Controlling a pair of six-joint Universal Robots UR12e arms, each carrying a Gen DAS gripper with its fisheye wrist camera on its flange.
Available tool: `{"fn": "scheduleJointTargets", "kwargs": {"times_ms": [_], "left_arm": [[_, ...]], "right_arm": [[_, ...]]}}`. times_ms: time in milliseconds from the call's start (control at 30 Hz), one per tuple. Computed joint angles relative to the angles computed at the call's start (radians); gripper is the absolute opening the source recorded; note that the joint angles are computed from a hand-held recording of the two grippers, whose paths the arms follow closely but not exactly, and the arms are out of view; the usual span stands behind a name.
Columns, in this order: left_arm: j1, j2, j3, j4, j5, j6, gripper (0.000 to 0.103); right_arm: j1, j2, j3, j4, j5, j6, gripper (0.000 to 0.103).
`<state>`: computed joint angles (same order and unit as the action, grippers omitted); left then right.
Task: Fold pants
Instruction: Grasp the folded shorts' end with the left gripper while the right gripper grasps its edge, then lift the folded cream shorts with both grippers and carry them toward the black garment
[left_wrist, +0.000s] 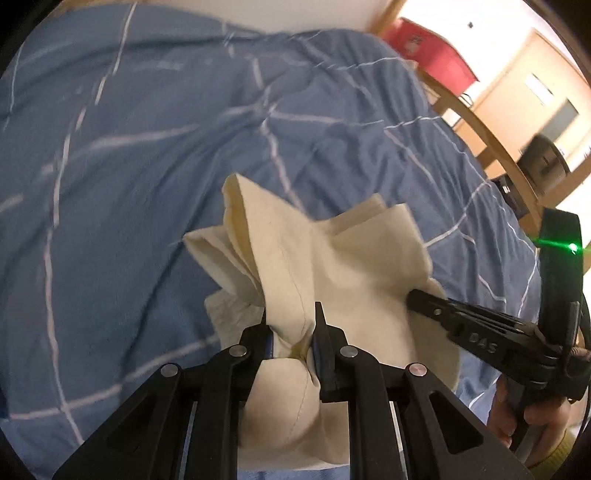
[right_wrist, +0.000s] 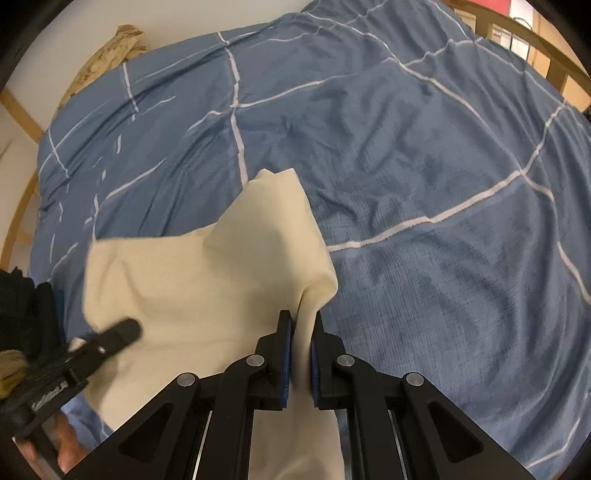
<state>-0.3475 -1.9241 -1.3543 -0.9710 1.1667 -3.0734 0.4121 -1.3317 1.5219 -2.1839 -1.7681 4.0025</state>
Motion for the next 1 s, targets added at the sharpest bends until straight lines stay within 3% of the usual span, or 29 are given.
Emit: {"fn": "scheduleJointTargets", "kwargs": {"times_ms": [300,667,833,1000], "left_arm": [[0.011,0.023,-0.033,0.051,-0.013,-0.102,0.018],[0.034,-0.015,-0.08,-0.038,-0.079,-0.192,0.031],[0.025,-0.038,-0.07,-0.017,-0.089,-0.178,0.038],[0.032,-0.074,-0.048,-0.019,-0.161,-0.181,0.039]], "right_arm": [[0.014,-0.011,-0.027,0.007,-0.043,0.001,0.009],[-0.021,-0.01,0.041,0.035,-0.021,0.015,0.009],[-0.025,-0.004,0.063,0.039,-0.021,0.005,0.009],[-0.034,-0.011,0.092,0.017,-0.007,0.016,0.009]]}}
